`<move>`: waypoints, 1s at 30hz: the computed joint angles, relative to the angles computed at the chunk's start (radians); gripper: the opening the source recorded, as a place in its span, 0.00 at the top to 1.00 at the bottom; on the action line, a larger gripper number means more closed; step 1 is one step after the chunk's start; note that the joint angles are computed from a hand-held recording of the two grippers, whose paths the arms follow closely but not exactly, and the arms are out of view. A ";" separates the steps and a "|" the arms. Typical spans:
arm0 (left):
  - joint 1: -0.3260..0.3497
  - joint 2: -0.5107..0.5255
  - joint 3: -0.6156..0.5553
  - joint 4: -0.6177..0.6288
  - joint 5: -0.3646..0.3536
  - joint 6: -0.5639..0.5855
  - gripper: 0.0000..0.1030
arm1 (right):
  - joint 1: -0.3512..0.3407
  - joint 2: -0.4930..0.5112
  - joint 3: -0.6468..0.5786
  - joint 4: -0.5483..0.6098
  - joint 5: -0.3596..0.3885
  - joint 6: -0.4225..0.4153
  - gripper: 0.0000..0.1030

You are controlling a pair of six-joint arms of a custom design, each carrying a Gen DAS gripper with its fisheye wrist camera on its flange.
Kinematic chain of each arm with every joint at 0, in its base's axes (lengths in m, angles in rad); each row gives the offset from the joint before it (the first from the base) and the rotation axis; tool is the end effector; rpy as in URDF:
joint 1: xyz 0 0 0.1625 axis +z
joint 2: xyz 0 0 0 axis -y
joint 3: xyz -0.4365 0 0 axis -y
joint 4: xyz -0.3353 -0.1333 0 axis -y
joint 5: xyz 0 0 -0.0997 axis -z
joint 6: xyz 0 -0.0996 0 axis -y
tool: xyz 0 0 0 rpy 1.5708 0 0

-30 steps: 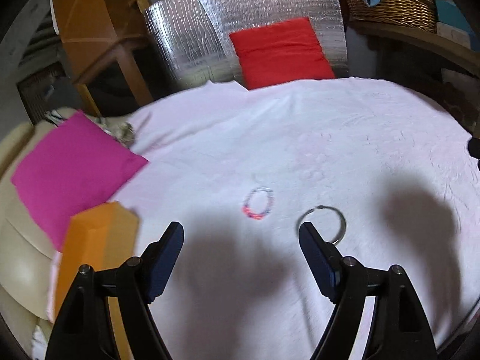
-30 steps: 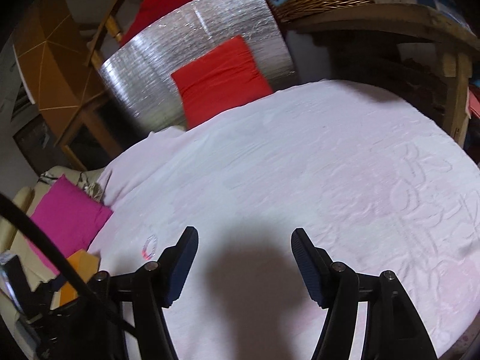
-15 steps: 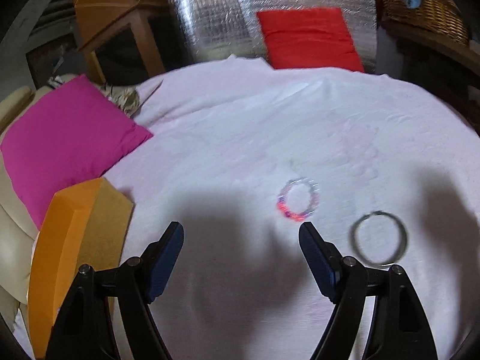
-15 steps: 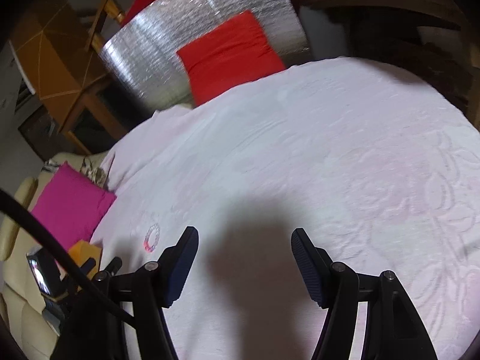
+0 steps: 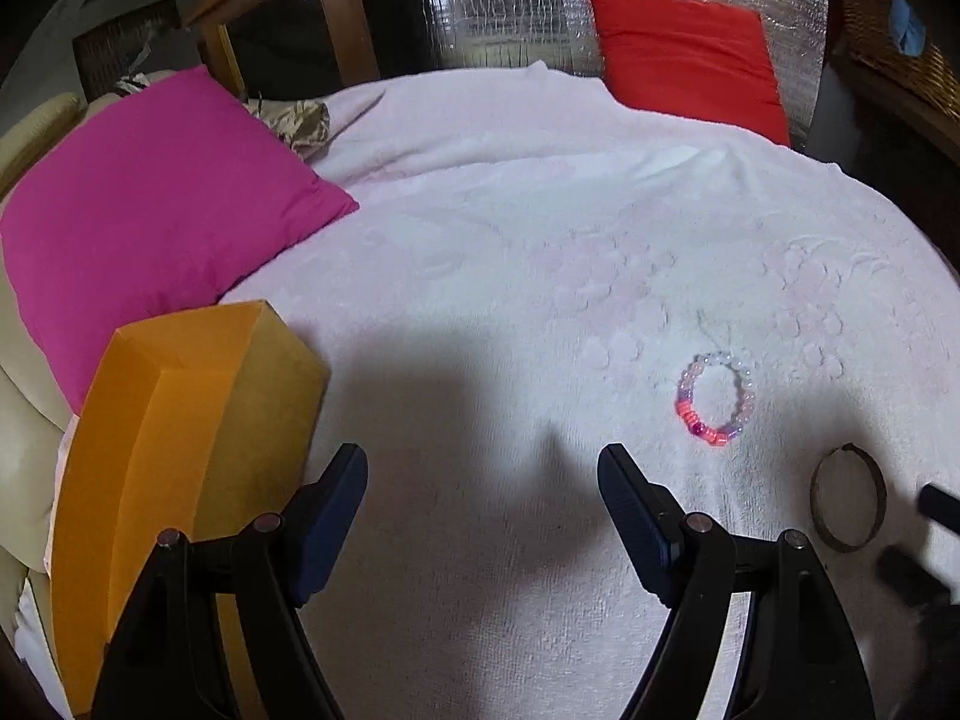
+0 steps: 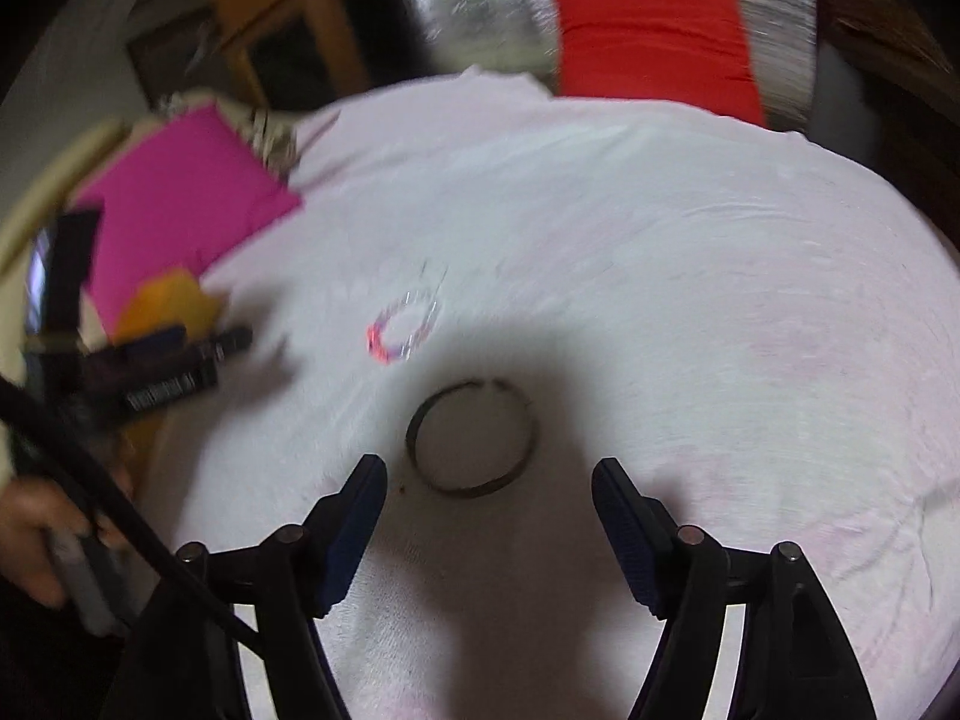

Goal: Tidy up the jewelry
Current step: 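Close the right tool on the silver hoop and lift it, then grasp the pink-and-clear bead bracelet with the left tool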

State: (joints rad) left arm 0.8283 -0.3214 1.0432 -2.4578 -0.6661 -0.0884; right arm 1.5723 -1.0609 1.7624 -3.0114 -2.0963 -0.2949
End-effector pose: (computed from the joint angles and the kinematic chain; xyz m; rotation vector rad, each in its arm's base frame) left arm -0.3676 -0.7136 0.0345 0.6516 2.2090 -0.6257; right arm 0.0842 -0.6008 0.3306 0.1072 -2.4122 0.8258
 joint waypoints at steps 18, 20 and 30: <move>0.004 0.059 -0.081 0.026 -0.099 0.068 0.23 | 0.010 0.097 -0.044 -0.130 -0.125 -0.049 0.38; 0.002 0.078 -0.102 0.015 -0.115 0.097 0.23 | 0.003 0.071 -0.033 -0.128 -0.116 -0.023 0.38; 0.012 0.173 -0.236 0.019 -0.265 0.190 0.23 | -0.042 -0.010 -0.023 -0.097 -0.118 0.115 0.38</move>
